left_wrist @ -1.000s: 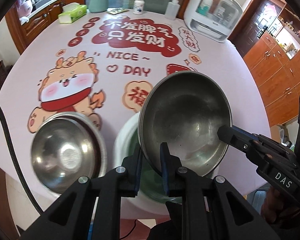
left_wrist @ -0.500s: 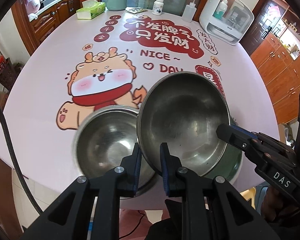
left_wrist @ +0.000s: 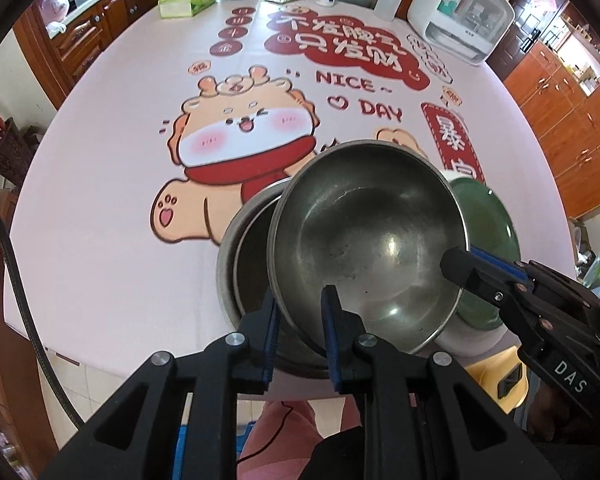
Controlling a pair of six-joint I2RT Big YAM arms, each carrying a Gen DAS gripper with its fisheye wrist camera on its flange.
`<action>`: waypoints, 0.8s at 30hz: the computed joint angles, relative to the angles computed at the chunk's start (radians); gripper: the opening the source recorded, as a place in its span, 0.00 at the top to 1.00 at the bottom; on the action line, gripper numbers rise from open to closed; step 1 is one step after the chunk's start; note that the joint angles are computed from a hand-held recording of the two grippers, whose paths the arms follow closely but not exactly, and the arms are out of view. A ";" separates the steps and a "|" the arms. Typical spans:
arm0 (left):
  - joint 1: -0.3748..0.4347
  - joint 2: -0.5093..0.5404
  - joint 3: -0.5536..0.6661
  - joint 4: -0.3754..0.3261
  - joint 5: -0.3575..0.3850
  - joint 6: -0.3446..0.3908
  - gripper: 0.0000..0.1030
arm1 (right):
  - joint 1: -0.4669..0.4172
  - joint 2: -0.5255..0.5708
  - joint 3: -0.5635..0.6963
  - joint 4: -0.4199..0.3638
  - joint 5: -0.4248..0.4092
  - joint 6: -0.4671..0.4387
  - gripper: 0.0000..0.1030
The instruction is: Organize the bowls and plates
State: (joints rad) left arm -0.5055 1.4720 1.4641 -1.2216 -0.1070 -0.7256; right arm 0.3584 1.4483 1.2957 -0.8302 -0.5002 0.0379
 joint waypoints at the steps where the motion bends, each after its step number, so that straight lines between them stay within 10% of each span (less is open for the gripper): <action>1: 0.005 -0.005 -0.010 0.002 0.009 0.010 0.83 | 0.006 -0.004 -0.006 0.004 0.009 0.012 0.86; 24: 0.043 -0.057 -0.074 0.065 0.054 0.080 0.73 | 0.007 -0.048 -0.070 0.033 0.067 0.172 0.72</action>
State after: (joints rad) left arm -0.4625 1.4152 1.3903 -1.1563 -0.0530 -0.6453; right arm 0.3658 1.4006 1.2257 -0.7977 -0.4337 0.2103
